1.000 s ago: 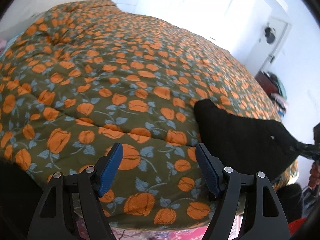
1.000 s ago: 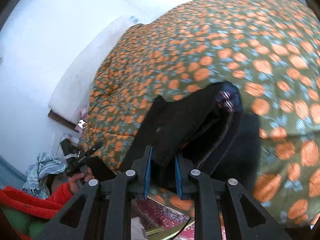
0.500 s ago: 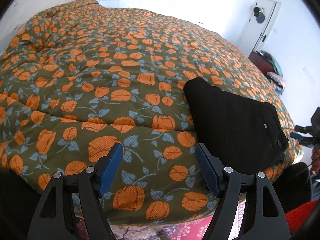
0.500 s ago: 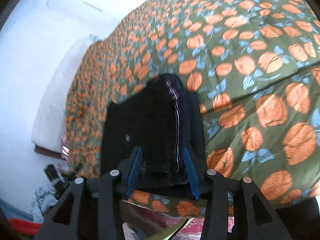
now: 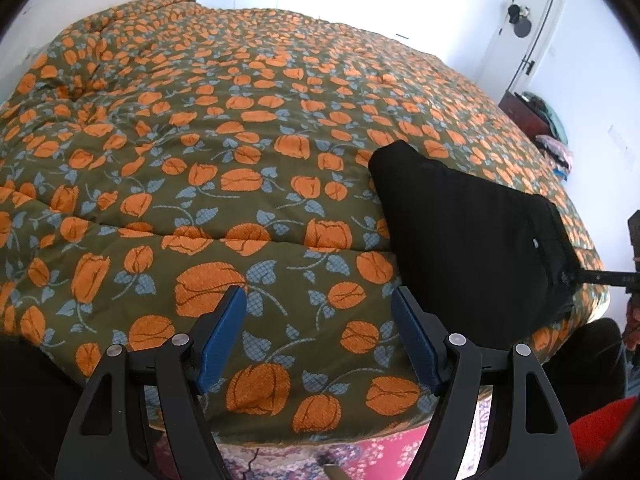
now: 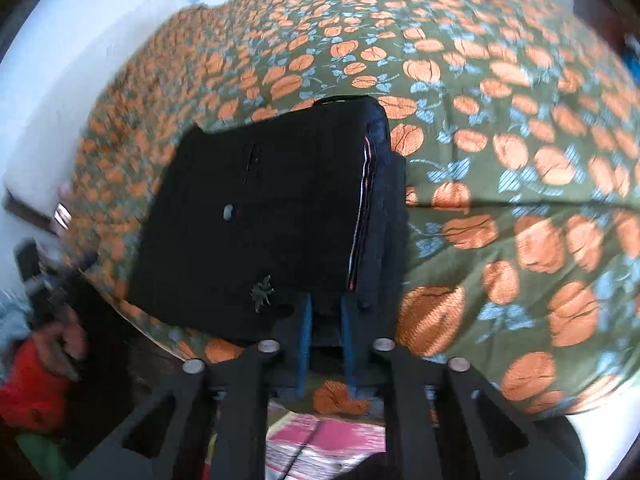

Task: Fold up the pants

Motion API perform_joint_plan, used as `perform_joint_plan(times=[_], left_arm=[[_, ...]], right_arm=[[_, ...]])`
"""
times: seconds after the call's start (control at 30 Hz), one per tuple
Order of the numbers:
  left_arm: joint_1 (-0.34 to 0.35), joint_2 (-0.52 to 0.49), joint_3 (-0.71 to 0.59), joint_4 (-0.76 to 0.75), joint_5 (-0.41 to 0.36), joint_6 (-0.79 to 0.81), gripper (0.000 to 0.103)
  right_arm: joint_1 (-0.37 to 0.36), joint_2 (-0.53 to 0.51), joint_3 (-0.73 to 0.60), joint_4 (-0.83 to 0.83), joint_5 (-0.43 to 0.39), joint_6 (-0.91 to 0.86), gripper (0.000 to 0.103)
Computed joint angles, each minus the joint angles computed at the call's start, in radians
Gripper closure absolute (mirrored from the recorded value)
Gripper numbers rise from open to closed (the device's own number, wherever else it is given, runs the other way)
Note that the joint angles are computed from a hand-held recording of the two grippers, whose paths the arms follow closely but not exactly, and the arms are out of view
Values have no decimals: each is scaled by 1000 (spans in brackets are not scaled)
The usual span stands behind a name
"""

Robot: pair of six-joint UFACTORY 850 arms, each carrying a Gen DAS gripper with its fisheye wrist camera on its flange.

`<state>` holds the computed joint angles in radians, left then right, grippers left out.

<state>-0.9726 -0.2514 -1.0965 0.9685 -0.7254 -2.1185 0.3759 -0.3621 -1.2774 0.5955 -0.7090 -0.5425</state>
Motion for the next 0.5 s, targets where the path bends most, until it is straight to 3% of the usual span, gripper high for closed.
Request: perform_joint_plan(times=[0.17, 0.5], left_arm=[[6, -8, -10, -12, 18, 25, 26], [16, -69, -81, -182, -54, 230, 26]], right_arm=[[-1, 34, 47, -61, 17, 49, 92], [1, 26, 73, -48, 49, 56, 91]])
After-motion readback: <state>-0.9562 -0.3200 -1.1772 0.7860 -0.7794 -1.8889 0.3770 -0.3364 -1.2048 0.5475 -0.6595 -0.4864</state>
